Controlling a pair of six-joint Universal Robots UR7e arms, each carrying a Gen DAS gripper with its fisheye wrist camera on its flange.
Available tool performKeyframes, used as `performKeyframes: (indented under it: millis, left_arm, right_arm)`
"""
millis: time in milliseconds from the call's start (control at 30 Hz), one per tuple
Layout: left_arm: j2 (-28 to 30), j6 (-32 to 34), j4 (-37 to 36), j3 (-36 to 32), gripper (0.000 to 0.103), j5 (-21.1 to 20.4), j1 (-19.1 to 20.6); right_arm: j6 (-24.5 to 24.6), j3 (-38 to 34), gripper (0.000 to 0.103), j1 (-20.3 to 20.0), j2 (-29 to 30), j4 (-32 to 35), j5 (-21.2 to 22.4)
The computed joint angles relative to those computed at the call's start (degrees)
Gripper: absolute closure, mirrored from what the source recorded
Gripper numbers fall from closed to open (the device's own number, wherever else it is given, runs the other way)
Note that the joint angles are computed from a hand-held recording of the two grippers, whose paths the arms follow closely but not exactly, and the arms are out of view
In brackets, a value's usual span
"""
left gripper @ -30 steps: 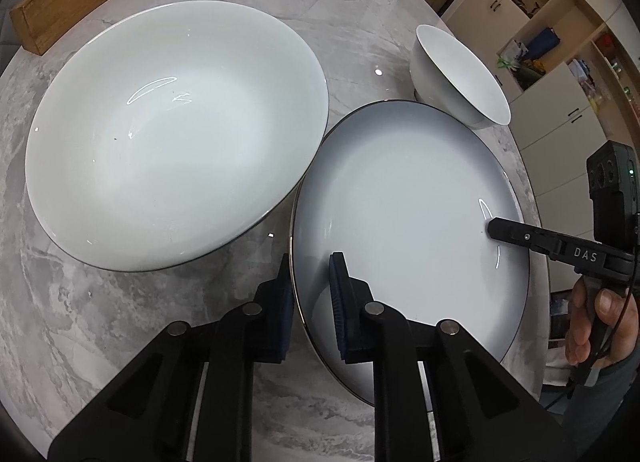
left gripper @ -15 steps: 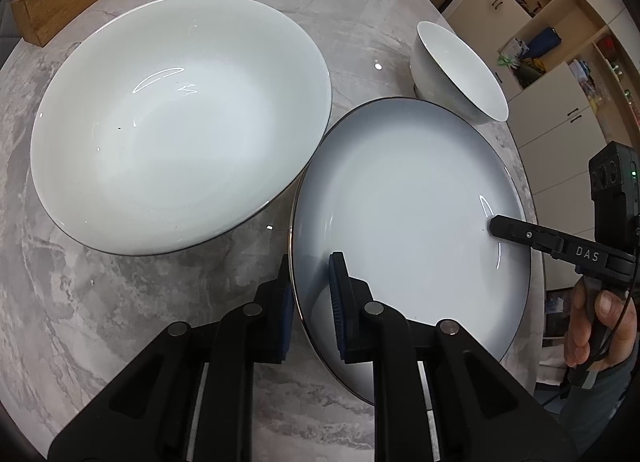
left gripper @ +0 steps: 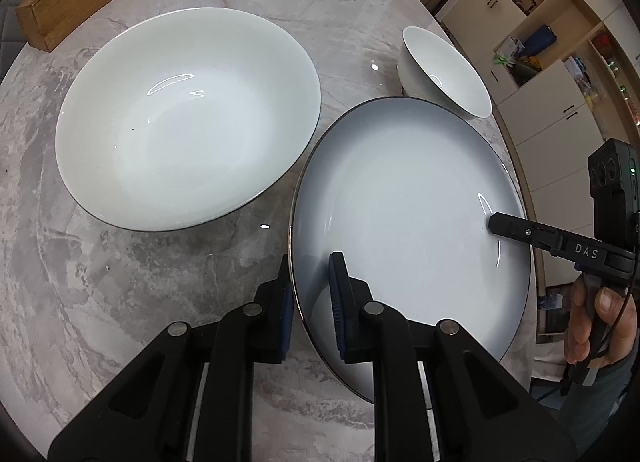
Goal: Organize plates and bowls
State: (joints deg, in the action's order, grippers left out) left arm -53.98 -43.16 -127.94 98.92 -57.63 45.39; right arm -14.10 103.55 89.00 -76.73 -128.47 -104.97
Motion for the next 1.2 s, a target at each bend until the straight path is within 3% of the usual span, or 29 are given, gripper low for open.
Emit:
performKeyframes:
  millis: [1200]
  left_arm:
    - [-10.84, -5.26, 3.17, 9.24, 0.088, 1.15, -6.10]
  right_arm:
    - [1.21, 10.17, 0.089, 5.68, -9.64, -0.87, -0.44]
